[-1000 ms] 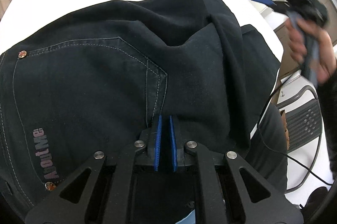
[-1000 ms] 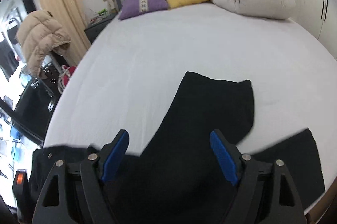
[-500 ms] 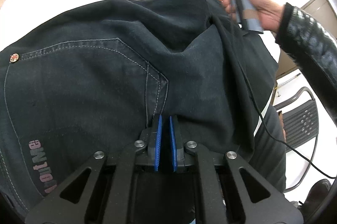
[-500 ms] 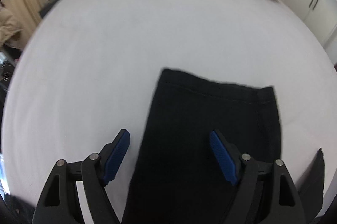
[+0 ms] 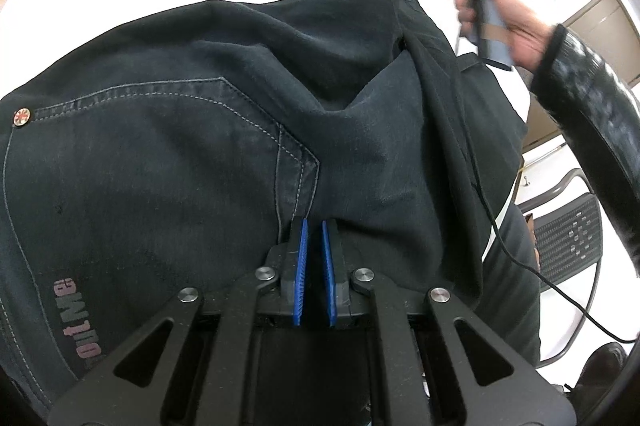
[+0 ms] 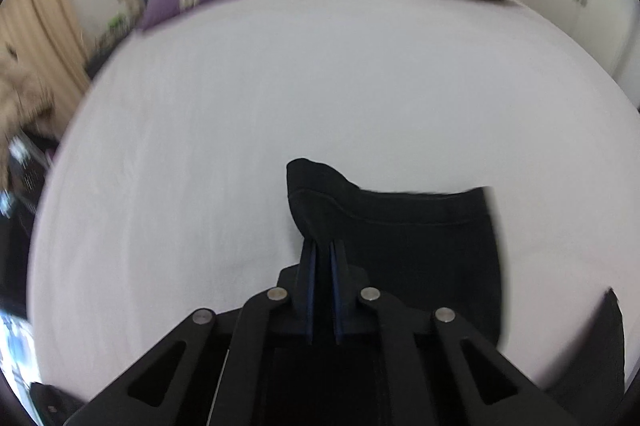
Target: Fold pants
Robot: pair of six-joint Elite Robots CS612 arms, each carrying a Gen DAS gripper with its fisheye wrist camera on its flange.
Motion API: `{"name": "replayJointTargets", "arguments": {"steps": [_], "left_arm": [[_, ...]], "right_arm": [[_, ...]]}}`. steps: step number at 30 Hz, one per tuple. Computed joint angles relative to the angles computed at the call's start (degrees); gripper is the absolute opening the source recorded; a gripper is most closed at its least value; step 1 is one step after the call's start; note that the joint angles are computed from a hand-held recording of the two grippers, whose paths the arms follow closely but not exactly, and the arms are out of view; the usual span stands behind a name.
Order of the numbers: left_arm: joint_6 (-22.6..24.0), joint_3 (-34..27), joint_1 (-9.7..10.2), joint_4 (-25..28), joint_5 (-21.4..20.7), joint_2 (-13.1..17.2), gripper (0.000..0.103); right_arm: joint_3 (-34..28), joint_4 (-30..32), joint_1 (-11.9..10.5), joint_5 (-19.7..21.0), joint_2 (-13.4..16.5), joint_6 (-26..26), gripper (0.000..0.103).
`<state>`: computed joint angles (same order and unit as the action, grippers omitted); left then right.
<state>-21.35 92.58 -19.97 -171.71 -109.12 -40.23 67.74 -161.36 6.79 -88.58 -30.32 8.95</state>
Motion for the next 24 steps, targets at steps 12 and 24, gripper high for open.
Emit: {"name": "replayJointTargets", "arguments": {"steps": [12,24], "left_arm": [[-1.1,0.2,-1.6,1.4,4.2,-1.2,0.008],[-2.2,0.0,-1.81,1.8,4.7,-1.3,0.008]], "right_arm": [[26.9,-28.2,-9.9,1.8,-13.0,17.7,0.002],[13.3,-14.2,-7.6,24.3,-4.5,15.8,0.072]]}}
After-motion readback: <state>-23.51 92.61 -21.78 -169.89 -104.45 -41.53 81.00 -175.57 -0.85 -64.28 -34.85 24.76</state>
